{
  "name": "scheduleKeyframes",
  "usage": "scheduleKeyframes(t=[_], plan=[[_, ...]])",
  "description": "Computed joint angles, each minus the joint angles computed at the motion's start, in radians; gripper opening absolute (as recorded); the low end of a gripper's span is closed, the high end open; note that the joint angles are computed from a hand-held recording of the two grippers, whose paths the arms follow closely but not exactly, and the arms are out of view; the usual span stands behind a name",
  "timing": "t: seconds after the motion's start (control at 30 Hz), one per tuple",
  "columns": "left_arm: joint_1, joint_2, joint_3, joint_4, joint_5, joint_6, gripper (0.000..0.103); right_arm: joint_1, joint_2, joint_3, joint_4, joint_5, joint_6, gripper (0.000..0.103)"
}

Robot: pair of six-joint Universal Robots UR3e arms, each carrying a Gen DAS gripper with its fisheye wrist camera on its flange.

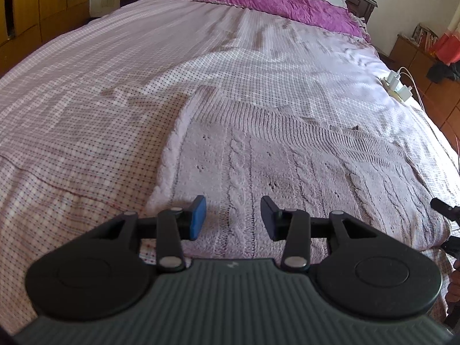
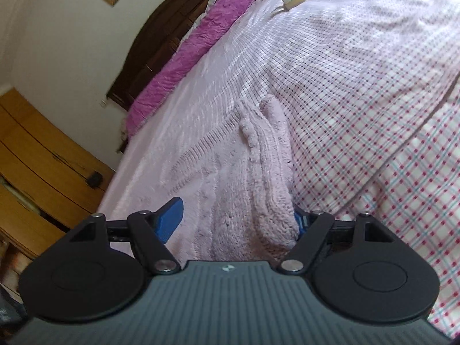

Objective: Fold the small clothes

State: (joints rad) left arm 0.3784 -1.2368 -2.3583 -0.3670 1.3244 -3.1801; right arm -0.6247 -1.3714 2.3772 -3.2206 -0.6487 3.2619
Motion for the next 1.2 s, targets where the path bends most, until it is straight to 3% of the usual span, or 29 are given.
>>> scheduleKeyframes(t=[0.2,0.27,0.33,0.4,0.47,0.87,1.07,1.2], plan=[[-0.012,-0.020,0.012,0.006,0.008,-0.006,0.044,0.040,0.059,-0.040,-0.071,-0.037,0.066,0.079],[-0.011,-0.021,0.010,0.008,0.008,-0.004,0.044,0.050,0.079,-0.047,-0.106,-0.050,0.094,0.072],[-0.013,-0.024,0.013,0.004,0.011,-0.003,0.044,0.050,0.090,-0.044,-0.138,-0.064,0.126,0.045],[-0.013,-0.023,0.017,-0.005,0.012,0.001,0.044,0.029,0.111,-0.037,-0.170,-0.029,0.150,0.041],[-0.017,-0.025,0.028,-0.019,0.018,0.004,0.044,0.015,0.139,-0.041,-0.201,0.011,0.161,0.041],[-0.060,-0.075,0.081,-0.044,0.085,-0.023,0.044,0.054,0.182,-0.105,-0.201,-0.027,0.204,0.046],[-0.107,-0.108,0.088,-0.009,0.147,-0.035,0.044,0.069,0.198,-0.104,-0.259,-0.068,0.200,0.036],[-0.126,-0.122,0.097,-0.005,0.170,-0.027,0.044,0.047,0.202,-0.077,-0.312,-0.024,0.217,0.034]])
